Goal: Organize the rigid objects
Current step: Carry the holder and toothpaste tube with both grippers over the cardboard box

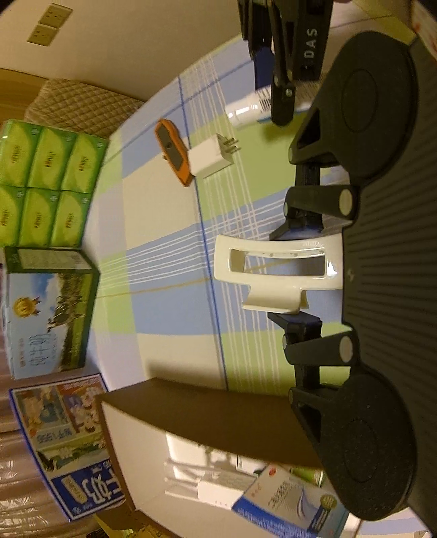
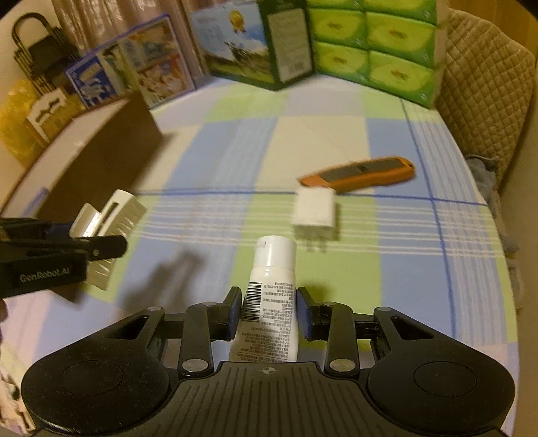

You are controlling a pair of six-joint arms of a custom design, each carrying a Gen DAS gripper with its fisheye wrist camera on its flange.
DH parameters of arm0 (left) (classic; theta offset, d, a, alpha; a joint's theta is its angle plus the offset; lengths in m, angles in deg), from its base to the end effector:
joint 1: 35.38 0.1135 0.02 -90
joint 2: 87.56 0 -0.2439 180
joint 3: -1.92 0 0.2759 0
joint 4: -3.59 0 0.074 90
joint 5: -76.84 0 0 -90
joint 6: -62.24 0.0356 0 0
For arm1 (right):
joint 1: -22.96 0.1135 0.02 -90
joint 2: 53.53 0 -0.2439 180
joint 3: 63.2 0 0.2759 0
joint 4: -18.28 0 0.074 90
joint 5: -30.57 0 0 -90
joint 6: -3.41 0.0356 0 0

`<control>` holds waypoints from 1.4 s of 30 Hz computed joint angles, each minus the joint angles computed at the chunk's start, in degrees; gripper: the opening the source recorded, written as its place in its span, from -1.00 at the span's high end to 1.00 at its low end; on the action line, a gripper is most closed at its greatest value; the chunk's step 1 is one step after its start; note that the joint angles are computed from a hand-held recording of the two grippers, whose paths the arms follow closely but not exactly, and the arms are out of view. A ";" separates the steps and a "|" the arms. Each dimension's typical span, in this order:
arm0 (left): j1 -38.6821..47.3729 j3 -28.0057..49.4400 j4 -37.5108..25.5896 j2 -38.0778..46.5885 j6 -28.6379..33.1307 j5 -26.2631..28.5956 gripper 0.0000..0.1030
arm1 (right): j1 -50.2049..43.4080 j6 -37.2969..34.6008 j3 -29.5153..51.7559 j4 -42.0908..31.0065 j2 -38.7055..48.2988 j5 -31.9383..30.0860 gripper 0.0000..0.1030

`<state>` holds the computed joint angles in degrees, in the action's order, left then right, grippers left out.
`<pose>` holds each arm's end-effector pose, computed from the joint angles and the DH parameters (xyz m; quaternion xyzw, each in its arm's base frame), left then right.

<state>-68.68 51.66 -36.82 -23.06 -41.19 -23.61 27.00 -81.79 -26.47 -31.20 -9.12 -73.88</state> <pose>0.2075 -0.1286 0.1739 0.1371 0.9407 -0.0384 0.3081 0.1770 0.0214 0.1562 -0.0292 0.9518 0.1419 0.2703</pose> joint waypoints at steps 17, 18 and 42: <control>29.92 -0.53 -15.26 -23.62 18.90 16.70 0.28 | 33.04 22.74 12.47 10.61 9.81 11.04 0.39; 33.13 -0.01 -15.65 -23.54 20.91 18.47 0.28 | 34.60 23.59 13.50 11.79 11.44 11.56 0.39; 59.02 22.51 -1.61 15.84 41.58 30.29 0.28 | 41.98 27.24 53.18 17.82 59.00 20.87 0.39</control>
<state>-9.67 74.17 -38.43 -7.22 0.39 6.68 68.99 -54.55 26.70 -13.39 49.88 -53.00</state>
